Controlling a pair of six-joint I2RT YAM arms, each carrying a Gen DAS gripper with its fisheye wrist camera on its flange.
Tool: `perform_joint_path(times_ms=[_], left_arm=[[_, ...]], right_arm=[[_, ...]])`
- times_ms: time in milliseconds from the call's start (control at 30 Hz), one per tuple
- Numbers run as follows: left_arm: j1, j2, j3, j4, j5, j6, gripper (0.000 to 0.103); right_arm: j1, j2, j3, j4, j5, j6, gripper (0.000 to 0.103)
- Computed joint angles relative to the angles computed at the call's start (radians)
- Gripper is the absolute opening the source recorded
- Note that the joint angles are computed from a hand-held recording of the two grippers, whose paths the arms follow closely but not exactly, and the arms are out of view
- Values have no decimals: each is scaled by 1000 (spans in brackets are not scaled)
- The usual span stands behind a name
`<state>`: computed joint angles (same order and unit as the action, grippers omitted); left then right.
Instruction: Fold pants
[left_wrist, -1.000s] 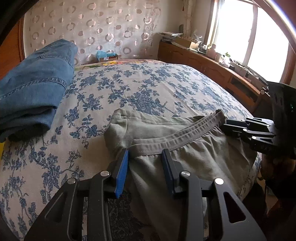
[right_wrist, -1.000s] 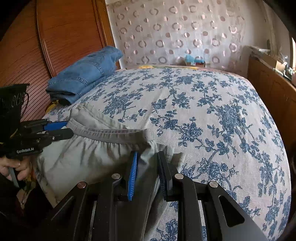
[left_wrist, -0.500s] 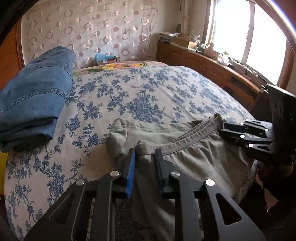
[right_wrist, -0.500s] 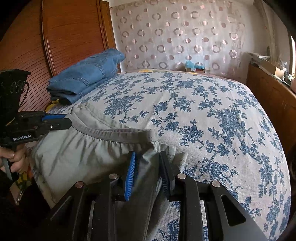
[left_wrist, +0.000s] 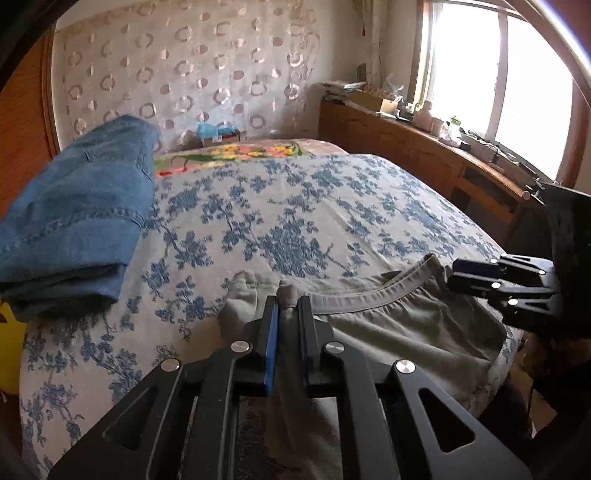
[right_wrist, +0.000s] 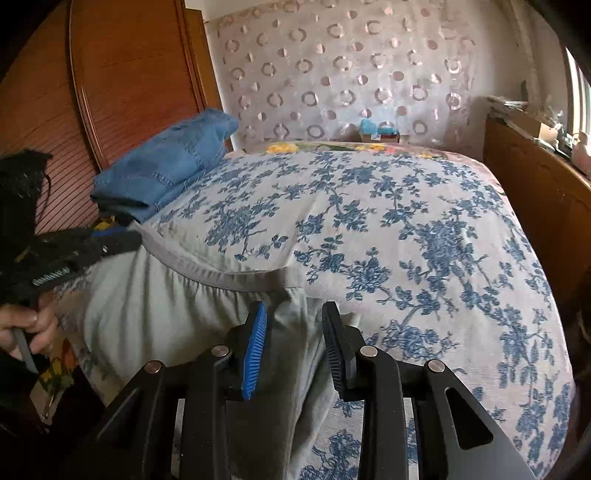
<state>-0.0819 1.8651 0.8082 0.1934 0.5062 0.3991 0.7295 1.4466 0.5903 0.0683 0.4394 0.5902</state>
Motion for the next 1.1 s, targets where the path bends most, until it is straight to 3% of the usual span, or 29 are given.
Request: perform_joint_path(times_ms=[133,267,533,1100], left_arm=[[3,15,6,3,-10,2,21],[11,19,7,12,-7,3,49],[19,78,65,-27,-57,-6,50],[22,123,92,-48,-61,-11,53]], right_arm=[[8,-35,-12,-41,3,24,40],[13,-59,-26,-77,6,53,48],[-24,-62,-21,-113,-51,92,49],[-60,58,62,-67,-97,20,50]])
